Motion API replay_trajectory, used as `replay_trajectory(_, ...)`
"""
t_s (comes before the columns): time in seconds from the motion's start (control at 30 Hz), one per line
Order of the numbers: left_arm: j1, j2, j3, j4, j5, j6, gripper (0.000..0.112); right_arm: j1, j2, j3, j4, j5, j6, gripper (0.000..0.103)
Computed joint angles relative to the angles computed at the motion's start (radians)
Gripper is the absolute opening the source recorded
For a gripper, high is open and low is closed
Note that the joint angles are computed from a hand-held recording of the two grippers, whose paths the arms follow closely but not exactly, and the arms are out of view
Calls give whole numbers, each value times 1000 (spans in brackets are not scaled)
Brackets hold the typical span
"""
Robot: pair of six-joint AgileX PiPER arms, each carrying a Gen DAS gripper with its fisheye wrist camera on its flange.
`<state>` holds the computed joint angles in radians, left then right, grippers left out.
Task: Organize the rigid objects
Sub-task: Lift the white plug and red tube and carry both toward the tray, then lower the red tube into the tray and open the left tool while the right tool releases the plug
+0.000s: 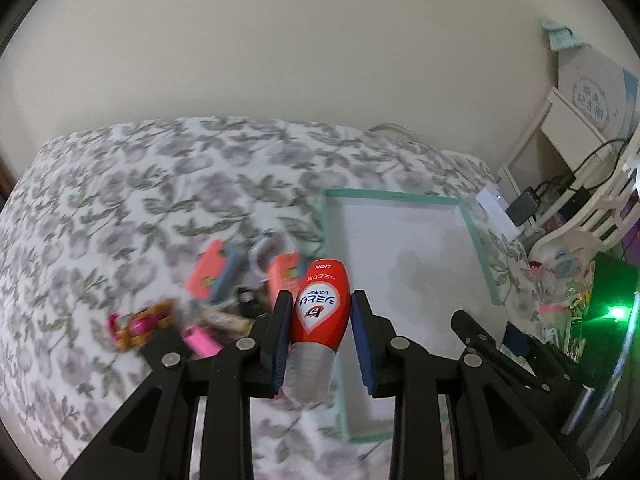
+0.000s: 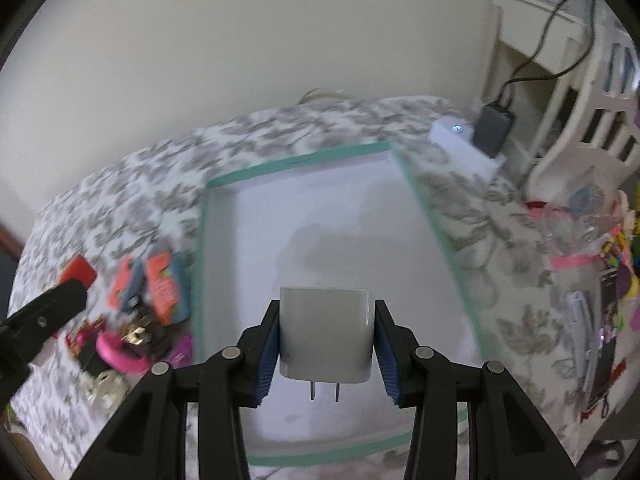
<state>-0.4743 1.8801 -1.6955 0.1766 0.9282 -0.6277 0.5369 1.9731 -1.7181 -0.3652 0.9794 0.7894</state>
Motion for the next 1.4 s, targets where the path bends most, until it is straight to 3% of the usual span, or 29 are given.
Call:
replay_trajectory(0.4,-34,260,-191,-76,8,37,31,-106,51,69,29,-74,5,46)
replay_trajectory(0.73,-45,371,-317,-78,45,59,31,-132,120,36,35,-75,-20,46)
replay_trajectory(1.17,-44,382,-291,-92,46,50,31,-134,137,38,57,-72,-54,46)
replay_trajectory(1.4,-42,305,-241,-63,13,11,46,-127,101,41,52,-69,-53,47)
